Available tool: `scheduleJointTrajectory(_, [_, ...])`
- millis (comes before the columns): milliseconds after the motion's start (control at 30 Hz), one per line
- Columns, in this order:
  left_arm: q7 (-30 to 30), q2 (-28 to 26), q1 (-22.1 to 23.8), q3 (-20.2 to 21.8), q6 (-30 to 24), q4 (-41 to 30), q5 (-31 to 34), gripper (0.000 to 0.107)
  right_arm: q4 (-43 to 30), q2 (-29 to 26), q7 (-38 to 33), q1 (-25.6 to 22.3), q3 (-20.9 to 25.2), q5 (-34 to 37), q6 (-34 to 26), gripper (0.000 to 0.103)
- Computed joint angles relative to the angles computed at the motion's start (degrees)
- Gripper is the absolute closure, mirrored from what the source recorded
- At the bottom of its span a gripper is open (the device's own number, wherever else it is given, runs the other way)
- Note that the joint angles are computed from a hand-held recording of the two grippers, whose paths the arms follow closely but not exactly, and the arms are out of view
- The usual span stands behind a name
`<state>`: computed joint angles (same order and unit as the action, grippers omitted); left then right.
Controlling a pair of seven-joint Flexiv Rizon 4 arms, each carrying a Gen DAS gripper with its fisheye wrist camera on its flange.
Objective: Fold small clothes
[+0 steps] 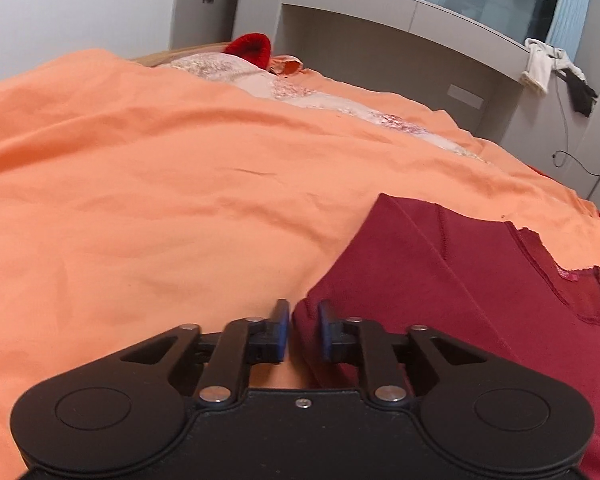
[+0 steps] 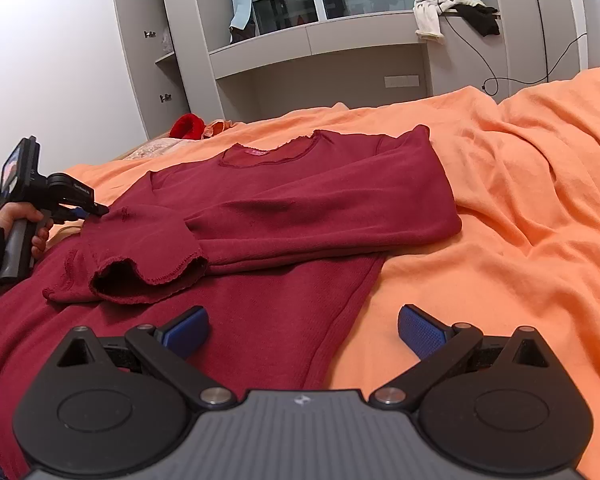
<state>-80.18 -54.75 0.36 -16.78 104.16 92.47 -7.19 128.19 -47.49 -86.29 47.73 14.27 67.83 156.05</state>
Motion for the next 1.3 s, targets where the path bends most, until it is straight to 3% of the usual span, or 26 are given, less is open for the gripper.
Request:
scheduleJointTrajectory(133, [-2.8, 0.9, 8.1, -8.7, 5.7, 6.1, 4.1, 0.041, -1.5, 0.2, -3.1, 0.5, -0.3, 2.4, -0.4, 0.0])
scheduleJointTrajectory(300, [-7.7, 5.7, 14.6, -12.2, 9.8, 15.8, 11.8, 0.03, -0.3, 0.9, -3.0, -0.4, 1.2, 1.5, -0.1, 0.0])
scheduleJointTrajectory(367, [-9.5, 7.6, 16.3, -12.4, 13.2, 19.9, 15.3, 0.008, 1.7, 1.5, -0.8, -0.7, 1.9, -0.1, 0.3, 0.0])
scheduleJointTrajectory(400, [-10.4, 8.7, 16.9, -12.1, 15.2, 22.0, 17.0, 0.005, 2.8, 1.3, 1.2, -0.6, 2.1, -0.8, 1.4, 0.0])
scheduleJointTrajectory(567, [-12.9, 14.1, 20.7, -12.2, 18.9, 30.2, 27.3, 0.005, 5.7, -0.1, 8.4, 1.4, 2.6, 0.3, 9.7, 0.0])
scheduleJointTrajectory(767, [-12.1, 19.8, 16.8, -6.2, 24.3, 36.8, 34.3, 0.004, 6.4, -3.3, 8.0, 6.2, 3.6, 3.2, 21.5, 0.0])
scheduleJointTrajectory(867, [-11.2, 21.4, 14.3, -3.0, 27.2, 40.1, 36.4, 0.004, 3.8, -4.8, 1.4, 8.9, 5.4, 7.2, 23.8, 0.0])
scheduleJointTrajectory(1067, [-8.3, 18.3, 8.9, 4.0, 41.1, 45.9, 40.3, 0.004, -1.9, -9.8, -13.1, 14.5, 9.2, 8.6, 26.5, 0.0])
scheduleJointTrajectory(1200, [-2.5, 15.5, 5.4, 8.1, 46.6, 48.1, 41.2, 0.004, -7.8, -12.0, -28.6, 16.6, 10.3, 9.6, 25.2, 0.0])
scheduleJointTrajectory(1300, [1.9, 12.2, 3.6, 10.2, 50.8, 48.9, 40.0, 0.004, -11.1, -14.4, -36.4, 17.6, 10.5, 9.0, 24.8, 0.0])
